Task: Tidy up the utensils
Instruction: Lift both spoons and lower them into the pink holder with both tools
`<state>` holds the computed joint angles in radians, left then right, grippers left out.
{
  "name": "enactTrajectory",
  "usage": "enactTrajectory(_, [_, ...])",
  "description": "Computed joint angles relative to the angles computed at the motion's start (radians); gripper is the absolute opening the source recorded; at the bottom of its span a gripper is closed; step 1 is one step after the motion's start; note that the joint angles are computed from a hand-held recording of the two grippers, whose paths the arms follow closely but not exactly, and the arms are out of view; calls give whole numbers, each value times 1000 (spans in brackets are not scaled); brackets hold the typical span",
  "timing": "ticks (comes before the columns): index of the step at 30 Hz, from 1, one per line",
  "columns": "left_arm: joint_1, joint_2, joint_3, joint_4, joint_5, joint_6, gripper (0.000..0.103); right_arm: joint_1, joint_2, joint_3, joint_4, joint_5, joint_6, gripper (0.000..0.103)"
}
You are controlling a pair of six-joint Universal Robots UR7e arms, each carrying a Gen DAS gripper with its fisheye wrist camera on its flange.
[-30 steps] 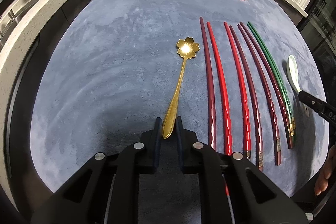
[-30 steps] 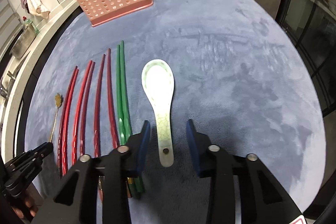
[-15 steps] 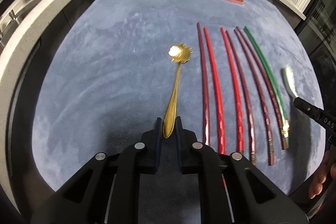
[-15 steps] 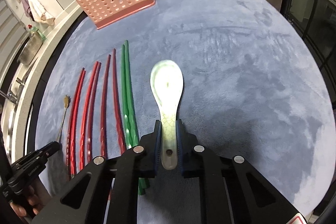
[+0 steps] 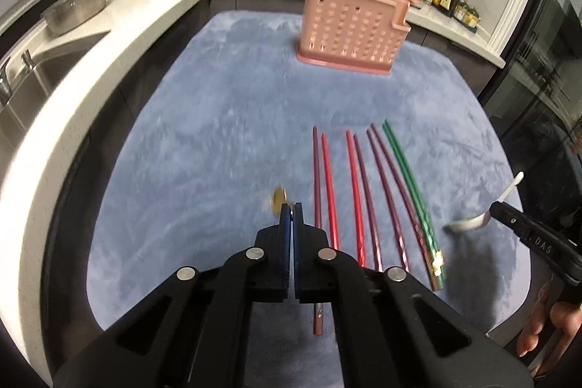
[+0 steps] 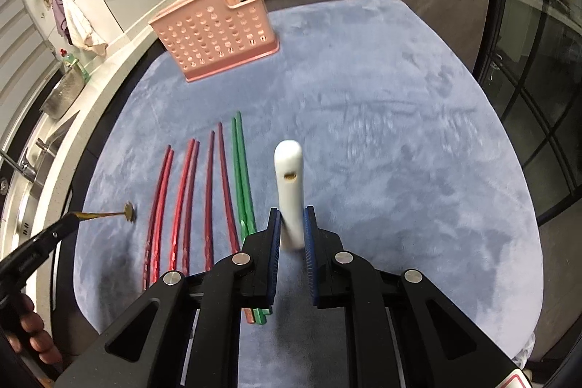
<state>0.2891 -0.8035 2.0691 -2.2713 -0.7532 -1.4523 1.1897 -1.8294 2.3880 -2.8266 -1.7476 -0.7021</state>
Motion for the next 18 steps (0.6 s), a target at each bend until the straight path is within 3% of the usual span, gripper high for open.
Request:
enactTrajectory(11, [16, -40, -46, 15, 72, 77, 0, 65, -10, -51, 41, 34, 35, 12])
enactTrajectory(18, [67, -34, -140, -55, 155, 264, 0, 151, 79, -169, 49, 63, 85, 12])
